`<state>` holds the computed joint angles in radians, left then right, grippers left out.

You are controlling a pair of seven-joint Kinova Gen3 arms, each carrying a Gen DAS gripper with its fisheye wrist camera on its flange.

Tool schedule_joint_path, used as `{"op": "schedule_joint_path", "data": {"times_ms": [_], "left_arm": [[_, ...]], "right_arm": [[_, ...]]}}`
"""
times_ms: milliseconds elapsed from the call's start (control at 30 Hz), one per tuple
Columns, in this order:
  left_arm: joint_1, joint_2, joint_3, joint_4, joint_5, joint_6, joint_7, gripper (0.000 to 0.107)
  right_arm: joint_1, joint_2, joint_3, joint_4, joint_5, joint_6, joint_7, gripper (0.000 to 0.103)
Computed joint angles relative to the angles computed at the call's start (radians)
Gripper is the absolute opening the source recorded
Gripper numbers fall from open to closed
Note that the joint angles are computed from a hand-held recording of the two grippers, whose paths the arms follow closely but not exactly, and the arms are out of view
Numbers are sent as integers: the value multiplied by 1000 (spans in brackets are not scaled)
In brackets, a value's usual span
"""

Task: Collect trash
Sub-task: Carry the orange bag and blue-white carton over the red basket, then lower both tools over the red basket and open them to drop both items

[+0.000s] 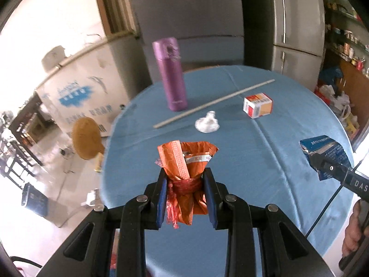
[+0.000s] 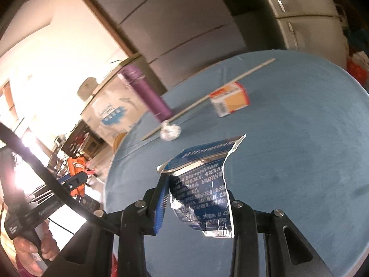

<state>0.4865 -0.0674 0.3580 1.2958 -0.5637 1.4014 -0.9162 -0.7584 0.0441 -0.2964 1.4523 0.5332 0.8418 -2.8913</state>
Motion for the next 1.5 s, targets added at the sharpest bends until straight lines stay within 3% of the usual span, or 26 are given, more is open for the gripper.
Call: {"op": "schedule_joint_path", "data": {"times_ms": [200,567,1000,1500], "left_arm": [[-41,-117,52,69,-42,57,29,31],[-173,-278,91,160,16,69,-5,31],[-314,-416,31,257,136,45,-102,31],[-483,-508,-30,324,259,27,-243,31]], "right_arm": [[-77,33,-31,-72,41,51,12,36],[-237,116,-7,-216,67,111,85,36],[-365,241,56,-396,-21,162,251,36],[-437,359,121,-566,-160,201,435,36]]}}
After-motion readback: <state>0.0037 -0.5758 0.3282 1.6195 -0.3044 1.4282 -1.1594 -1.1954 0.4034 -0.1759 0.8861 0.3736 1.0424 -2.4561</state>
